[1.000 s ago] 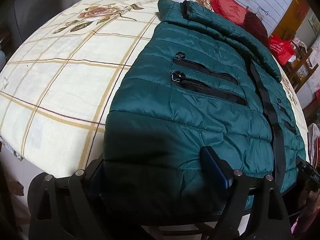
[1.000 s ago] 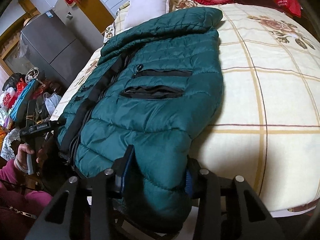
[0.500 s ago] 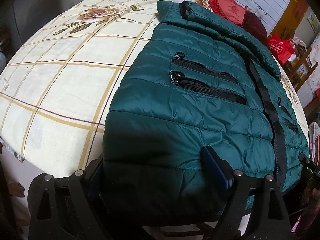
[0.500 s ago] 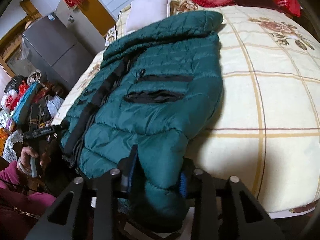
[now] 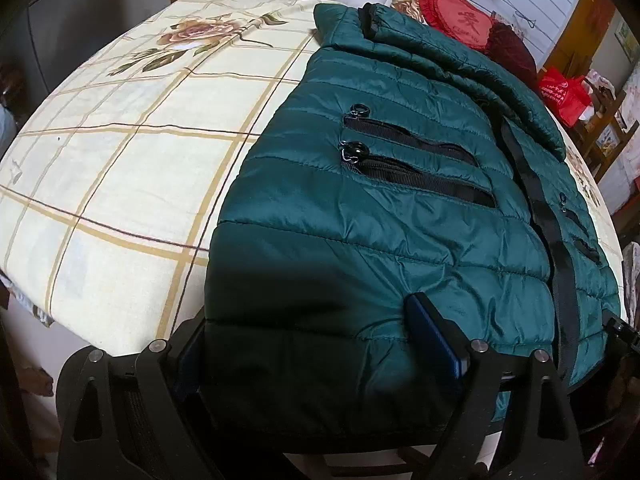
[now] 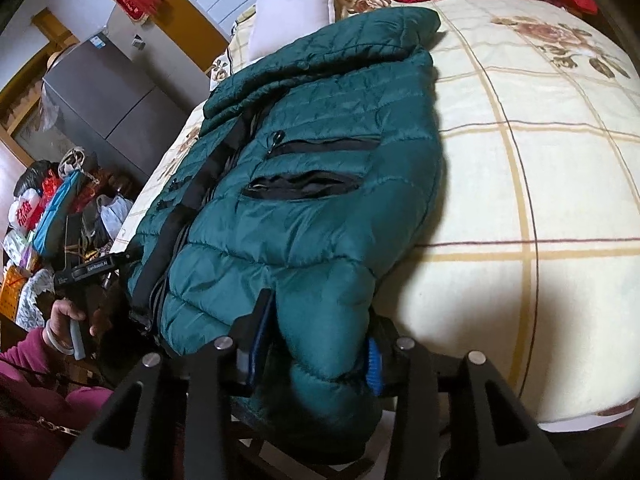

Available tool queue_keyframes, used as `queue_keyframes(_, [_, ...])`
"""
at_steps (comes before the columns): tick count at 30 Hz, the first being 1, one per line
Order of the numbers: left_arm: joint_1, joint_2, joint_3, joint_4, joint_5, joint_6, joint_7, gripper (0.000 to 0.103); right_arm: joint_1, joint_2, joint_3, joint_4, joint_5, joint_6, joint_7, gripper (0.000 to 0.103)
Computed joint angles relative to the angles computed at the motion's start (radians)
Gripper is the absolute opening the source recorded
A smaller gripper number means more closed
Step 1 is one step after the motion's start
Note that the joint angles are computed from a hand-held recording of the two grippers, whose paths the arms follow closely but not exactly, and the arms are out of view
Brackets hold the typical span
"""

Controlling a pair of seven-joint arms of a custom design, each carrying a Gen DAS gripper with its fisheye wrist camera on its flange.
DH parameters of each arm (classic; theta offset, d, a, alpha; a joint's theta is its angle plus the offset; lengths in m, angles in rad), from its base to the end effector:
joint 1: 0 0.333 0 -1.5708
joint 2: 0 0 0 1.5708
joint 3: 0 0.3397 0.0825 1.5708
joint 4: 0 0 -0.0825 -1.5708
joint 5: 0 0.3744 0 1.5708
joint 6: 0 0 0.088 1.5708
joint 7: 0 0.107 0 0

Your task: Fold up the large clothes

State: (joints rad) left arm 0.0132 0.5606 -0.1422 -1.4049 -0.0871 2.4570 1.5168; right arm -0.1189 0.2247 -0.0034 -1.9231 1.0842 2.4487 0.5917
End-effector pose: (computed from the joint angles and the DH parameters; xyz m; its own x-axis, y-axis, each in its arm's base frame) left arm 0.7520 -0.0715 0.4593 -0.0252 -0.9833 0.1803 -0.8870 -0.0612 -0.4578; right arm 0.6262 -0.0763 0.4349 0.2351 -0.8607 -0.4515 -0.8034 0.0894 -0.5887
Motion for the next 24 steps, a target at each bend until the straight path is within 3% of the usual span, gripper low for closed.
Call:
queue_keyframes(2, [0.0, -0.002, 0.0, -0.002, 0.002, 0.002, 0.001, 0.093, 0.004, -0.004, 0.001, -0.004, -0.003, 0.013, -0.004, 0.04])
queue_keyframes(7, [-0.011, -0.024, 0.017, -0.021, 0.025, 0.033, -0.02, 0.043, -0.002, -0.013, 0.002, -0.002, 0.036, 0.003, -0.028, 0.027])
queue_keyframes(10, [0.009, -0.033, 0.005, -0.019, -0.003, 0.041, -0.029, 0.032, -0.011, -0.018, -0.001, 0.011, 0.064, -0.029, -0.056, 0.023])
queue_keyframes(15, [0.011, -0.028, 0.001, -0.001, -0.011, 0.033, -0.024, 0.027, -0.023, -0.022, -0.009, 0.047, 0.127, -0.09, -0.091, 0.021])
queue_keyframes(21, [0.033, -0.028, -0.02, 0.004, -0.052, 0.02, 0.006, 0.025, -0.012, -0.026, -0.016, 0.059, 0.117, -0.087, -0.093, 0.021])
queue_keyframes(24, [0.035, -0.008, -0.016, 0.041, -0.066, -0.038, -0.003, 0.032, -0.01, -0.022, -0.018, 0.055, 0.101, -0.081, -0.076, 0.021])
